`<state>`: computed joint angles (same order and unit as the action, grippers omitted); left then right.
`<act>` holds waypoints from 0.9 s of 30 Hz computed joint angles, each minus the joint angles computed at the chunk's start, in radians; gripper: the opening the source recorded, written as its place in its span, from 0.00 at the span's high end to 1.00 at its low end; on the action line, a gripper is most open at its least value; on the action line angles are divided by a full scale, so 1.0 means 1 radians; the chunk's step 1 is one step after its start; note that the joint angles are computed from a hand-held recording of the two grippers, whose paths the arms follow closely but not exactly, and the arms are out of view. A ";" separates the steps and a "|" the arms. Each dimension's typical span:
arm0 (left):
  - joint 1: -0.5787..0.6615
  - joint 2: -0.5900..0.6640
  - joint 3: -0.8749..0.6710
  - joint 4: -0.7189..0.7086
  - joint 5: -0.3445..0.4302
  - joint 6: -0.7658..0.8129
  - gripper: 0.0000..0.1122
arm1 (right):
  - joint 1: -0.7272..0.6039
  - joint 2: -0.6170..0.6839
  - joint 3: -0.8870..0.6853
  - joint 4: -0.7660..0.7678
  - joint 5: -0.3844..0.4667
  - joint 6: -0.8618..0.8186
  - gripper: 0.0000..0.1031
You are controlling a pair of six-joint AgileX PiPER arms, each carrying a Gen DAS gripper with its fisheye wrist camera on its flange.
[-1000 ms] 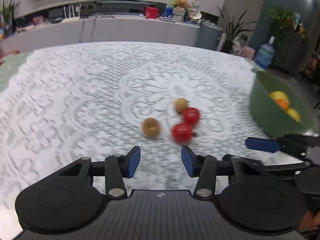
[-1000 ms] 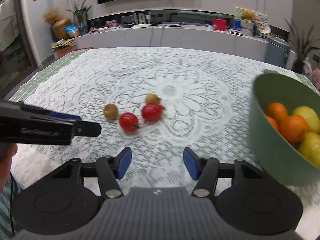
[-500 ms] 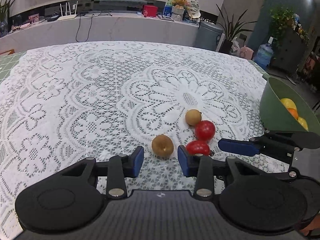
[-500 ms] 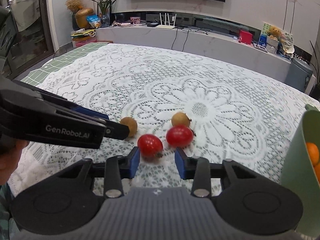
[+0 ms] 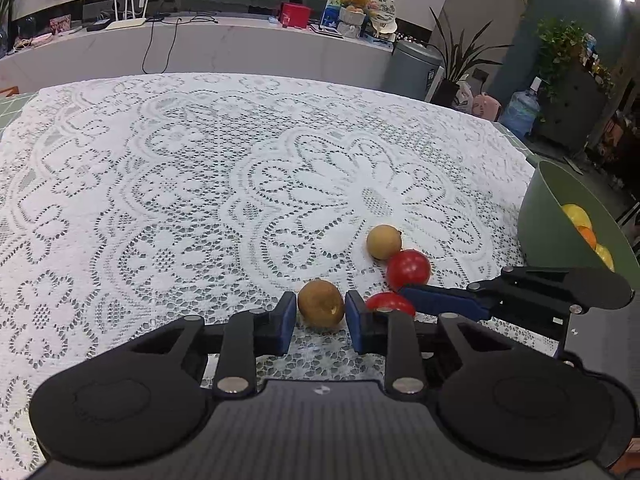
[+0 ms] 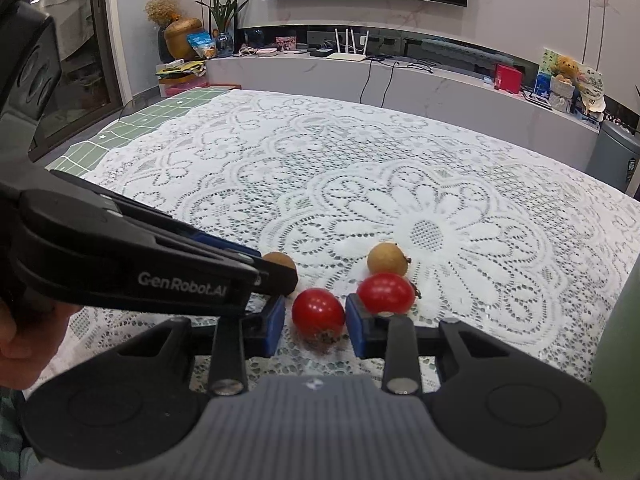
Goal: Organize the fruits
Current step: 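Grasp a brown kiwi with the left tool while the right tool grasps a red tomato, then carry the kiwi and tomato over the green colander with both tools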
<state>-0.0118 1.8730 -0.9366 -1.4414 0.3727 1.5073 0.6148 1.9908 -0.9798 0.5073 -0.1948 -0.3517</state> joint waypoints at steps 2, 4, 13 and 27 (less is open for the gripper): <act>-0.002 0.005 -0.005 0.004 0.002 -0.009 0.71 | -0.002 0.000 0.003 -0.012 -0.001 0.017 0.73; -0.008 0.012 -0.011 0.012 -0.001 -0.023 0.71 | -0.004 0.003 0.002 -0.006 0.001 0.010 0.74; -0.016 0.009 -0.009 -0.001 -0.013 -0.026 0.75 | -0.003 0.000 0.011 -0.059 -0.008 0.055 0.75; -0.030 -0.144 0.076 0.063 -0.033 -0.121 0.76 | 0.027 -0.167 0.153 0.096 -0.049 -0.093 0.76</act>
